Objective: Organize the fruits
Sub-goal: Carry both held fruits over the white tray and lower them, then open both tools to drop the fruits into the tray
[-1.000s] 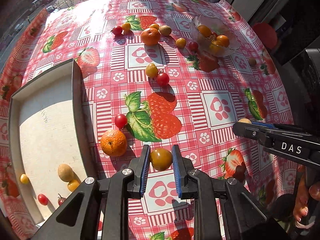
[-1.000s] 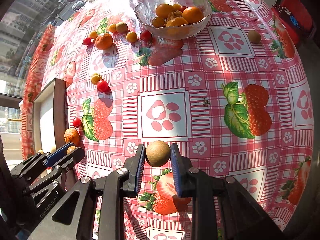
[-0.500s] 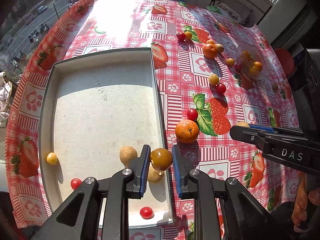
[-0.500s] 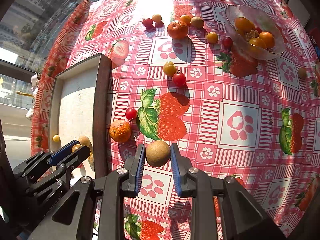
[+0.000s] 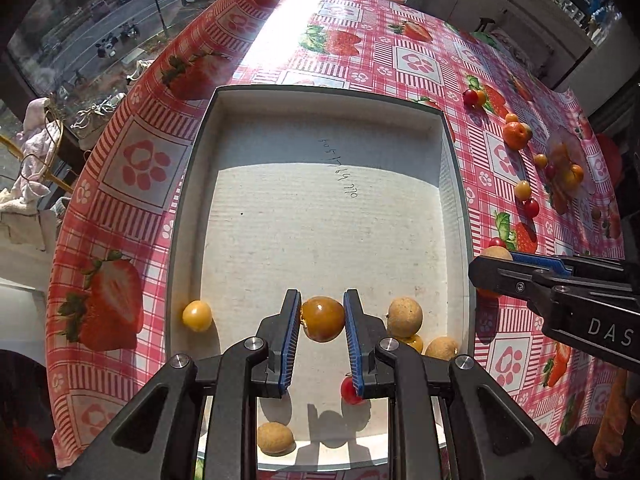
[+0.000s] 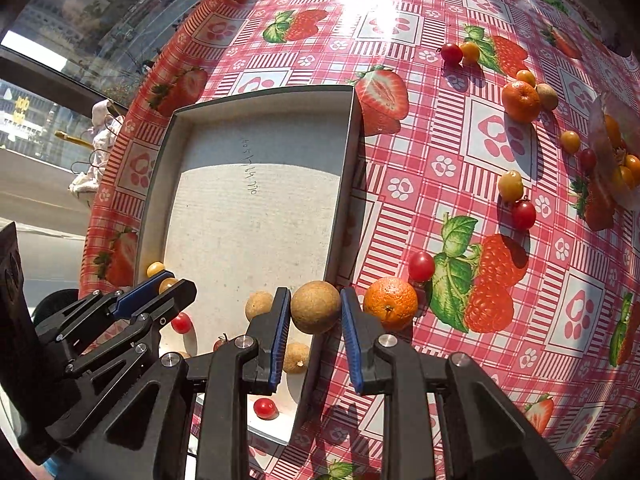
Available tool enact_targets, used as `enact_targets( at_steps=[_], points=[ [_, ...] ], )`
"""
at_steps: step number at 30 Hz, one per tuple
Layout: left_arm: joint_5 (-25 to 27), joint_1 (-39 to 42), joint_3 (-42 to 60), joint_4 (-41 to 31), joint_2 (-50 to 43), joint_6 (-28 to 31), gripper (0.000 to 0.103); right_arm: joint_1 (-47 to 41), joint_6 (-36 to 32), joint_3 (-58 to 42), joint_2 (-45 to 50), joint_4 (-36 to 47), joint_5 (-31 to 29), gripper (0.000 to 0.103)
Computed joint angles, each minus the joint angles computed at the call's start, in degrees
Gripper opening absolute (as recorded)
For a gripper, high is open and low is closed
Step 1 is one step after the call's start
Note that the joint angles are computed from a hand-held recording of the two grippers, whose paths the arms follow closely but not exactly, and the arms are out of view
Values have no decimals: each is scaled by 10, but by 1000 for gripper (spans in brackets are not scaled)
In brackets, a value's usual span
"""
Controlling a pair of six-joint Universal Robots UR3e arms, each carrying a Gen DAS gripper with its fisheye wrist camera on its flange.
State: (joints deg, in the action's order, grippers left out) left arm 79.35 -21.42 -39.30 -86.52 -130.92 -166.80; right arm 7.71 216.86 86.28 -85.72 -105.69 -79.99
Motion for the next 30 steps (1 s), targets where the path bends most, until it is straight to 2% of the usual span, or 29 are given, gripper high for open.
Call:
enact_targets(
  at_steps=[10, 28, 29, 30],
  points=[
    [18, -2, 17, 9, -38, 17, 23, 34, -5, -120, 132, 6, -4, 27],
    [45, -23, 12, 14, -58, 12, 24, 48, -10, -173, 212, 25, -27, 28],
    [47, -26, 19, 11, -62, 11, 26, 50, -8, -175, 215, 24, -25, 30],
    [45, -27, 26, 5, -65, 11, 38, 49, -6, -176, 216, 23, -21, 31]
  ],
)
